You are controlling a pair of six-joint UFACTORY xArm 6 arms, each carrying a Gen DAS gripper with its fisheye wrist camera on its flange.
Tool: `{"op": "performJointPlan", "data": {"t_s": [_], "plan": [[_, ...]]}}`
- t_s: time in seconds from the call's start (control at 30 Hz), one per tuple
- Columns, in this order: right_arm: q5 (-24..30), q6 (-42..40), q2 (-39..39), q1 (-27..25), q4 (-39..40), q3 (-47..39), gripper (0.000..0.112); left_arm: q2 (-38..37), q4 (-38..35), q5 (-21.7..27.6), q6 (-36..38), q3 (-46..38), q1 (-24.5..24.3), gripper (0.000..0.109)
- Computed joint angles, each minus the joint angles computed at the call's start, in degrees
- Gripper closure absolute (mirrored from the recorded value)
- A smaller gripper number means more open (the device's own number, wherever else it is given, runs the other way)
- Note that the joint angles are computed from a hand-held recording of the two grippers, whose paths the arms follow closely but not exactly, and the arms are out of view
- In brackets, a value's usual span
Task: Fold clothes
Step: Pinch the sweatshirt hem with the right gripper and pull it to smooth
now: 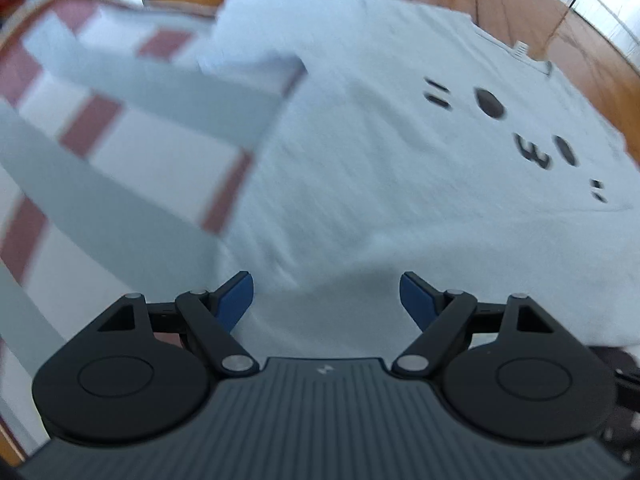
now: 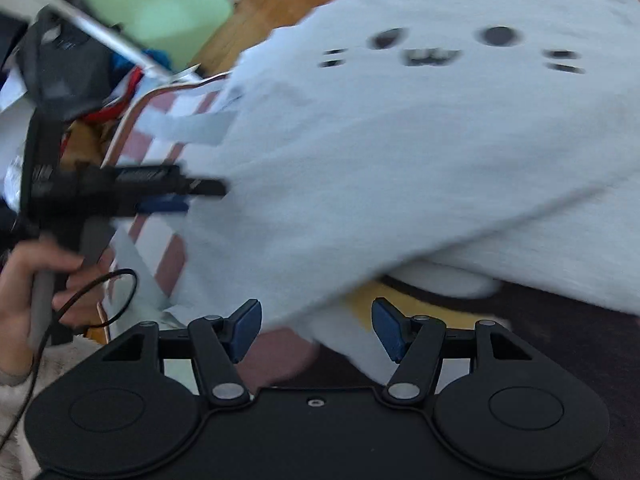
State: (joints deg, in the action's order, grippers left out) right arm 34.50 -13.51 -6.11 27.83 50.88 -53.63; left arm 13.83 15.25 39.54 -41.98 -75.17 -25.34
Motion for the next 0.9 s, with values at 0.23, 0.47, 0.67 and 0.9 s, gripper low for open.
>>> {"op": "performJointPlan", "data": {"t_s": [0.23, 0.47, 0.67, 0.9], "plan": [[-4.2, -2.6, 6.1, 4.2, -1.8, -5.9, 0.109, -5.7, -0.7, -5.8, -2.9, 6.9, 1.3, 0.028], [-10.2, 1.4, 7.5, 1.6, -14.8, -14.0, 0.109, -8.9, -2.1, -17.8, 2.1, 11.7, 1.0, 0.028], [-10.7, 5.9, 11.7, -1.9, -22.1, -20.5, 0.109, -7.6, -13.3, -20.1, 20.2, 10.4, -1.7, 0.026], [-6.7, 6.6, 6.7, -3.9, -12.6, -12.2, 0.088, -4.3, -13.7, -6.6, 29.5, 4.9, -5.3, 0.026]]}}
